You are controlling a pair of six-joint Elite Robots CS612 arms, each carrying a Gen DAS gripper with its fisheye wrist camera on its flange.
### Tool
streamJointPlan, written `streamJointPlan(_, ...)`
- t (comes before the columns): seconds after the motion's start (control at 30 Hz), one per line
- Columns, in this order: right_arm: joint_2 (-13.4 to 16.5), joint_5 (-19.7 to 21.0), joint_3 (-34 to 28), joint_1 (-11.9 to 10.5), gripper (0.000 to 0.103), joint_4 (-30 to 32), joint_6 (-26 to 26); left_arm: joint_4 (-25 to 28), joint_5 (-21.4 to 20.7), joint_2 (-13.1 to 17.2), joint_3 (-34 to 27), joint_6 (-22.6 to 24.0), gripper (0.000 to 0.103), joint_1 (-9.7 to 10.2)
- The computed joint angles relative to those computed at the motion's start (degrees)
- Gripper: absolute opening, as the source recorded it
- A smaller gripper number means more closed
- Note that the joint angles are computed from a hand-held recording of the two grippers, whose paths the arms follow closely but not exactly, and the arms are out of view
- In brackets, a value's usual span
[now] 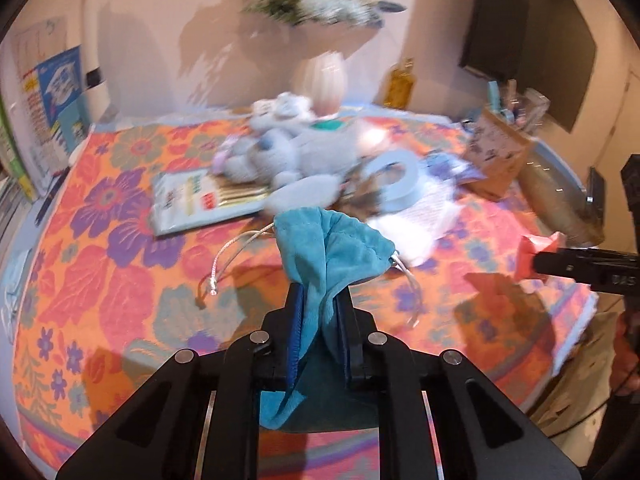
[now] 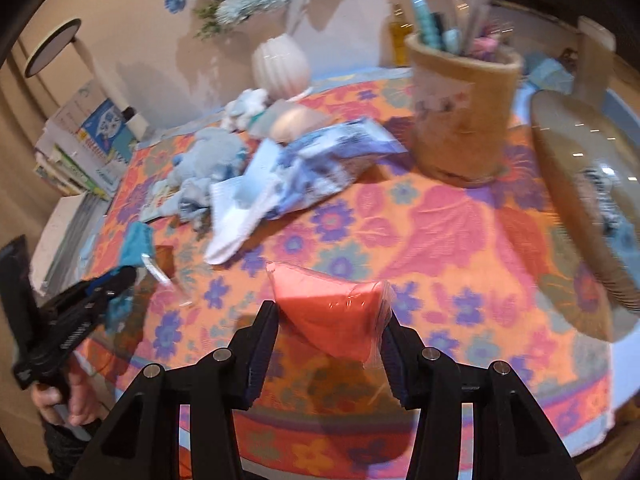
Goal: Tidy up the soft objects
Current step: 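Carry the bag and pouch to the glass bowl and release both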
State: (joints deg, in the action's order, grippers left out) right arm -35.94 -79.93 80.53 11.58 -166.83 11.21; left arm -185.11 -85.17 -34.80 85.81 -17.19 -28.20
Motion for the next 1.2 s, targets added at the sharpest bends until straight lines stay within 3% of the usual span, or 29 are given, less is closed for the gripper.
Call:
streamJointPlan(0.17, -2.98, -2.76, 5.28, -1.83, 0.048, -6.72, 3.36, -1.46, -3.27, -0.28, -1.24, 4.44, 0.012, -1.77)
streamJointPlan(0.3, -5.54, -6.41, 9.4, -3.54, 0.048, -12.74, 6.5, -1.24, -14.95, 1.18, -6.12, 6.58, 0.012, -2.19)
streamJointPlan(0.4, -6.96, -8.26, 11.82, -5.28, 0.048, -17.15, 8.84, 0.42, -17.76, 2.26, -10.14, 10.36, 0.012, -3.59)
streamJointPlan(0.5, -7.71, -9.62, 13.11, -6.95, 0.048, -20.51, 11.59, 3.08, -24.32, 4.32, -16.11, 12.35, 0.012, -4.3)
streamJointPlan(0.6, -7.72, -9.78, 13.07, -8.48, 0.048, -22.46, 14.17, 5.93, -23.3, 6.43, -21.92, 14.88, 0.012, -5.89)
streamJointPlan(0.8, -6.31, -12.67, 9.65, -9.85, 0.048, -19.82, 16.86, 12.67, -20.93, 11.13, -32.73, 17.83, 0.012, -8.17)
streamJointPlan(1.07, -3.58, -15.83, 3.79, -10.69, 0.052, -13.89, 17.61, 18.08, -17.19, 17.0, -44.45, 19.37, 0.014, -9.33)
streamJointPlan(1.13, -2.99, -16.47, 2.75, -11.09, 0.065, -12.02, 18.42, 21.24, -18.04, 18.68, -47.99, 18.94, 0.04, -9.13)
streamJointPlan(1.17, -2.77, -16.31, 2.55, -11.29, 0.066, -11.65, 18.86, 23.05, -18.77, 19.41, -49.58, 18.93, 0.048, -9.0)
streamJointPlan(1.2, -2.67, -15.75, 2.61, -11.57, 0.066, -11.2, 19.41, 24.34, -19.51, 20.11, -50.92, 18.62, 0.063, -8.87)
